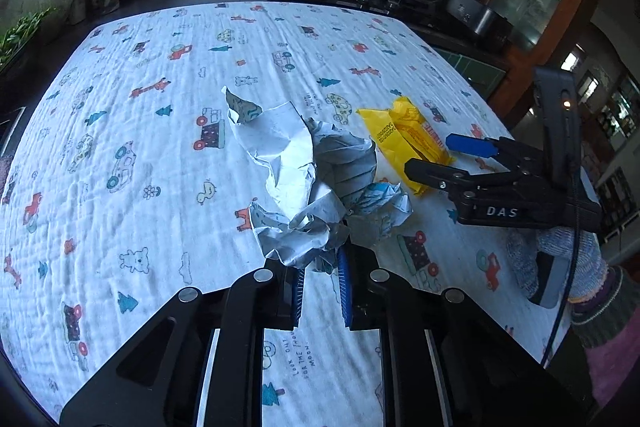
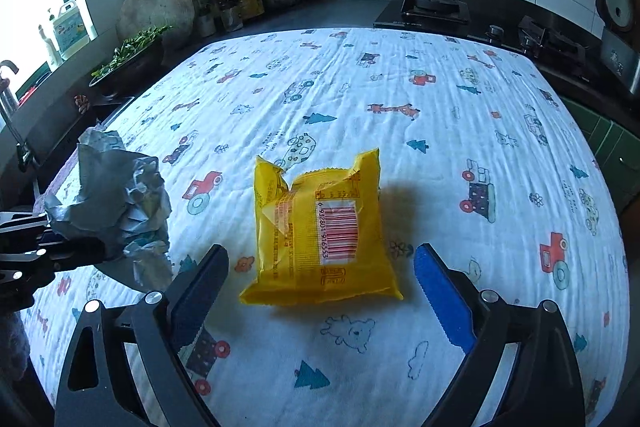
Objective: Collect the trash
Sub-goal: 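Grasp the crumpled silver wrapper with the left tool while the right tool grasps the yellow snack bag, then carry the wrapper and yellow bag over the green basket and open both tools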
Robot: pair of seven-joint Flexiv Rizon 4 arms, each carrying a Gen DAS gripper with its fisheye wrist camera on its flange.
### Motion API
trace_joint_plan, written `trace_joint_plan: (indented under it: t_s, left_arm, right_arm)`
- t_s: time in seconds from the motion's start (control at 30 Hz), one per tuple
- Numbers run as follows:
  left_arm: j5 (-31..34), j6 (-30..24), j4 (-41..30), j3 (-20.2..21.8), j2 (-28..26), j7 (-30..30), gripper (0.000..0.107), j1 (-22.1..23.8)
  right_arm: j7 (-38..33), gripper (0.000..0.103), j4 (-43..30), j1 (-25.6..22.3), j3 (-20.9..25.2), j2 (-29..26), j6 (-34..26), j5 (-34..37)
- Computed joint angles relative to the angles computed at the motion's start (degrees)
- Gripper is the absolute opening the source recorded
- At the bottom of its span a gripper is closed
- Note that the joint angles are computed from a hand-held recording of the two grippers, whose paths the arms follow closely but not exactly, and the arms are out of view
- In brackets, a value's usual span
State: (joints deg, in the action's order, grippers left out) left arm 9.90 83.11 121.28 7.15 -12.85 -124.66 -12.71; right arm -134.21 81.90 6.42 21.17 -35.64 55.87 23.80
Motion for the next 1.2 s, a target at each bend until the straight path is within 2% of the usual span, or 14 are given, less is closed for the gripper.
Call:
trace_joint_plan:
  t_s: [0.17,0.2,0.27,0.37,0.6,0.87,1.07,1.2]
  left_arm:
    - [2.38,-1.31,-0.14,1.11,1.23,-2.83,0.014,-0.87]
    - [2.73,-1.32,-0.02,1.00,1.45,-3.23,0.014,-0.74]
    - [3.53,-1.53,0.03,0.91,1.85,-4.29,0.014,-0.66]
    - [3.93,-1.01,0.53,0.28,2.24,-5.12,0.014,-0.20]
    - [5.16,0.23,0.75,-0.95,3.12,-6.83,0.014,-1.04]
    - [4.89,2.42,-0.72,-3.22,2.83,-6.52,0.014,-3.63]
    - [0.22,5.32,-2.95,-6.69,-0.16,-1.98,0.014,-5.41]
    - [-2.46,6.01,-5.57,-7.21,-2.61,0.99,0.014,-8.21]
  right_arm:
    - [2.34,0.090,-1.28,1.43,-1.03,-1.37,-1.33,-1.64]
    - [2.43,0.081,-1.12,1.45,-0.98,-1.36,-1.03,-1.66]
    - [3.06,0.072,-1.14,1.36,-1.02,-1.30,-1.92,-1.96]
    - [2.45,0.065,-0.17,0.64,-0.52,-0.66,-1.19,-1.39]
    - [-1.59,0.063,4.66,-3.99,1.36,4.40,-0.01,4.34]
    - [-9.49,0.063,14.12,-9.06,-0.07,13.88,3.15,13.28]
    - [-14.44,0.064,19.57,-12.23,-4.15,20.07,3.61,21.50]
    - [-16.50,0.064,21.84,-14.53,-8.47,23.07,2.48,26.13]
